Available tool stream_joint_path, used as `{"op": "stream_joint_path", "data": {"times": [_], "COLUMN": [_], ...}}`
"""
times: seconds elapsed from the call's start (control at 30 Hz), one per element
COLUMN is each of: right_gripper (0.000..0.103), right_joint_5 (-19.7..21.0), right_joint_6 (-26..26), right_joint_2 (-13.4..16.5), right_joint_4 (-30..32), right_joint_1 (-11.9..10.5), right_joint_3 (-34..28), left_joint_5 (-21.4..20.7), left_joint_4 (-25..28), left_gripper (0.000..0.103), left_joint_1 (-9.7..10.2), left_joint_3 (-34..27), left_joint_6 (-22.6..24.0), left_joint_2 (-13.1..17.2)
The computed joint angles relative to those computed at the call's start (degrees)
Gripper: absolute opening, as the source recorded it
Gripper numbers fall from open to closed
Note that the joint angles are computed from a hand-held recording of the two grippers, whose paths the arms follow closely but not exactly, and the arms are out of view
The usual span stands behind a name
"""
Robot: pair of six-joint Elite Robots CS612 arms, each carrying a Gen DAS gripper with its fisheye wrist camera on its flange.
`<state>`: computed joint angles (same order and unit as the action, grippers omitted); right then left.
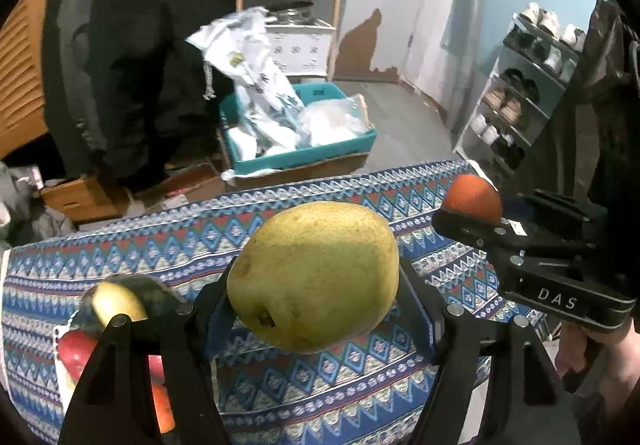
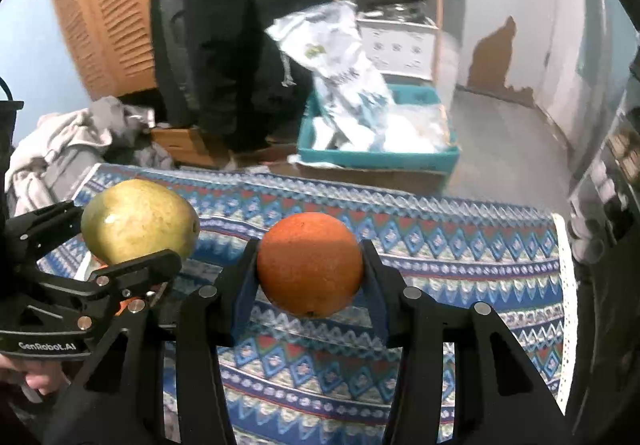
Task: Organize fruits
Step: 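Carry the pear with the left tool over the bowl while the right tool carries the tangerine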
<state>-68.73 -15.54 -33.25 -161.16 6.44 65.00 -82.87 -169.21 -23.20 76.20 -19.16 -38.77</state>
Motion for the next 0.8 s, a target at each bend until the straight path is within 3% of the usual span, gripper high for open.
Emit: {"op": "stream_joint_path", "data": {"times": [0.43,0.8], "right_gripper": [0.047,0.047], "right_joint_5": [2.81,3.72], "right_joint_6": [-3.35,-5.67], "right_joint_2": [-0.02,1.6], "right_joint_4": [1.43,5.57], "right_joint_1": [3.42,5.86], "right_joint_3": [-1.64,-4.72], "left_joint_5": [5.03,7.62], "left_joint_4": [-4.61,-5.54], "left_gripper": [0.074,0.074], "left_joint_1": [1.44,3.3], "left_joint_3": [8.08,12.35], "left_joint_6": [-3.31,-6.66], "left_joint_2": [-4.33,-5.77]}}
